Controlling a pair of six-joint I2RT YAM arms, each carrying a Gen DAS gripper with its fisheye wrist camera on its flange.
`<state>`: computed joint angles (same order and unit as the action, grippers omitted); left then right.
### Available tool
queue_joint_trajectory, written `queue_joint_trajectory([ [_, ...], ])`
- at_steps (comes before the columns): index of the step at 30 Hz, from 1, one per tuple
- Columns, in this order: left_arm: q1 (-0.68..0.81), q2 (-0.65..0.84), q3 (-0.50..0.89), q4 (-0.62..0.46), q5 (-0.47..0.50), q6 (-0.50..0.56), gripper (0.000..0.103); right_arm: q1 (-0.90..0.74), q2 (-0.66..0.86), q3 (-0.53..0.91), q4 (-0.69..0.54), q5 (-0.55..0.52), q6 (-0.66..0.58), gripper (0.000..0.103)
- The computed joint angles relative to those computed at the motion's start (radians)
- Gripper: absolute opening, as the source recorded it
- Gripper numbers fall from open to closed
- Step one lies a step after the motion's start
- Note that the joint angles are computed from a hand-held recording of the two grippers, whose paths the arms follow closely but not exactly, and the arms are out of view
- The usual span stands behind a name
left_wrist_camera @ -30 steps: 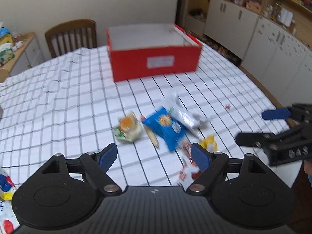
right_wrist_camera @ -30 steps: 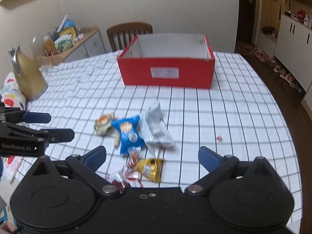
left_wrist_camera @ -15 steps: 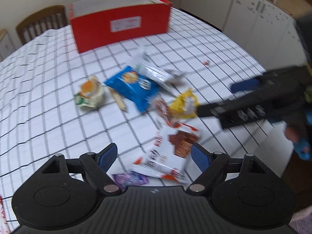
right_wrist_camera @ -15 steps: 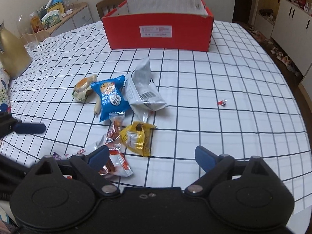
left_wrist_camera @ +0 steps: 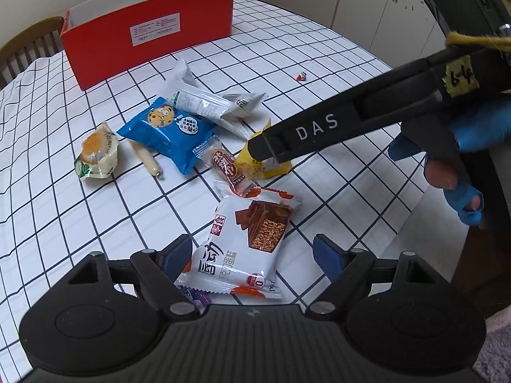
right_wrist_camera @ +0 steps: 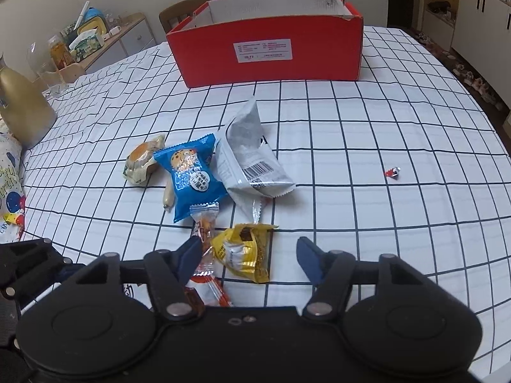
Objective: Organize snacks
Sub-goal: 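Grasp the yellow candy with the right tool while the left tool grasps the white wafer packet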
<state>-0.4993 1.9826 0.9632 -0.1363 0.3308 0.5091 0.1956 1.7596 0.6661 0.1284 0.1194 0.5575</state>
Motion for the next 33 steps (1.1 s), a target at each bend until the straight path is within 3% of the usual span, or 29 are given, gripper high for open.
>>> queue_joint_trajectory([
  [10,-0.005,0.035,0.043,-0.021,0.01,-0.003,0.082,-0.029,0.04,-0.002,0.047,-0.071,0.031,0.042],
  [13,-0.015,0.038,0.048,-0.026,0.001,0.005,0.075,-0.035,0.043,-0.005,0.057,-0.091,0.044,0.039],
  [17,-0.028,0.044,0.049,-0.009,-0.026,0.02,0.057,-0.039,0.038,-0.009,0.06,-0.105,0.041,0.033],
  [23,-0.034,0.036,0.039,0.01,-0.035,0.034,0.048,-0.027,0.029,-0.011,0.046,-0.08,0.04,0.03],
  [33,-0.027,0.009,0.022,-0.017,-0.031,0.02,0.046,-0.004,-0.08,-0.087,0.04,-0.008,0.06,0.026],
])
